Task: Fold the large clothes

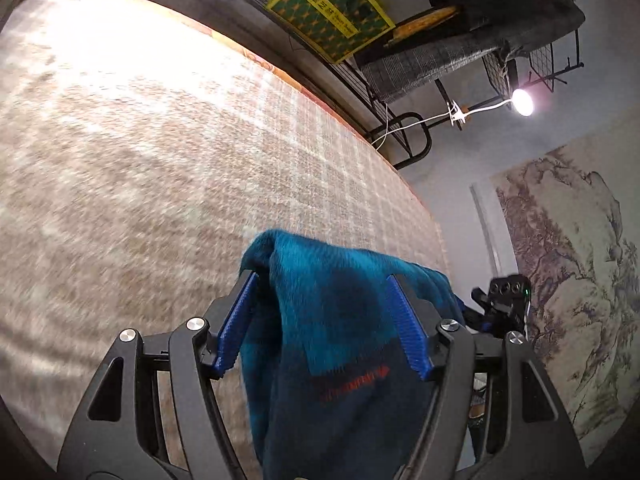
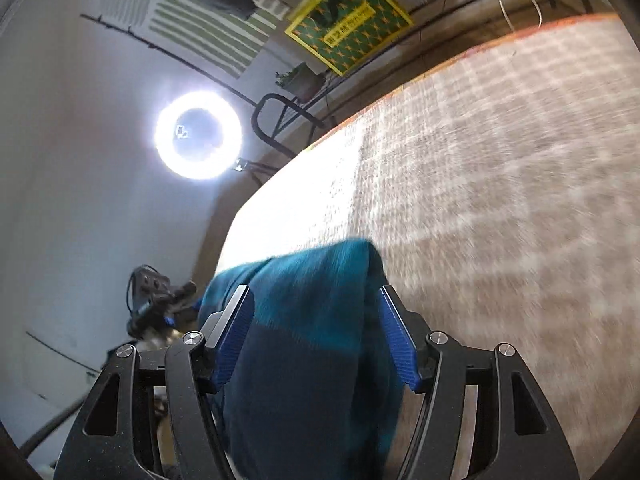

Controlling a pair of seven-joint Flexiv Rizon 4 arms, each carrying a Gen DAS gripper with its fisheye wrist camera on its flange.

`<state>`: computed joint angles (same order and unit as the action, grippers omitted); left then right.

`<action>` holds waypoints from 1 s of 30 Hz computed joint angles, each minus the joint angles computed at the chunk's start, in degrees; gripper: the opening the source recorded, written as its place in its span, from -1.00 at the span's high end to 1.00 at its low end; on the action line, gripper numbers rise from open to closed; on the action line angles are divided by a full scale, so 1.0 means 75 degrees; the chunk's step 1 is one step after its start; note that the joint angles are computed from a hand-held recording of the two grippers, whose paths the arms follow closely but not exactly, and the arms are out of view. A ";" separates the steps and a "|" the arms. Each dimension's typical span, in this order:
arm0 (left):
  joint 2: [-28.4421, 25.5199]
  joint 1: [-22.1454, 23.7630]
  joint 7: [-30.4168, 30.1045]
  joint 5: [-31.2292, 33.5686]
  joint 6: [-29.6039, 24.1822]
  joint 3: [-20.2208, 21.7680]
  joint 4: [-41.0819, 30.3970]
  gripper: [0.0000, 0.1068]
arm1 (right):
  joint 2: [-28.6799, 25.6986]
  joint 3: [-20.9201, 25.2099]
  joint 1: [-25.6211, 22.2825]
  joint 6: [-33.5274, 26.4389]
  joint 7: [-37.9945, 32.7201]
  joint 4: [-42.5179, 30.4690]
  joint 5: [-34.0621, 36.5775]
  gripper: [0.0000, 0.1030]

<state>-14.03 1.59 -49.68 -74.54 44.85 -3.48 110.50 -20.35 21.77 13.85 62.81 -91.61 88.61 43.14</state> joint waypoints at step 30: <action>0.0821 -0.0596 -0.0390 0.3109 0.3631 -0.0258 0.0614 0.46 | 0.1075 -0.2817 0.2384 0.1414 0.6907 0.2683 -0.8010 0.70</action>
<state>-7.87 -2.88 -52.61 -51.22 72.08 -5.42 115.10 -12.28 0.64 31.73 73.41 -39.81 108.74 -16.93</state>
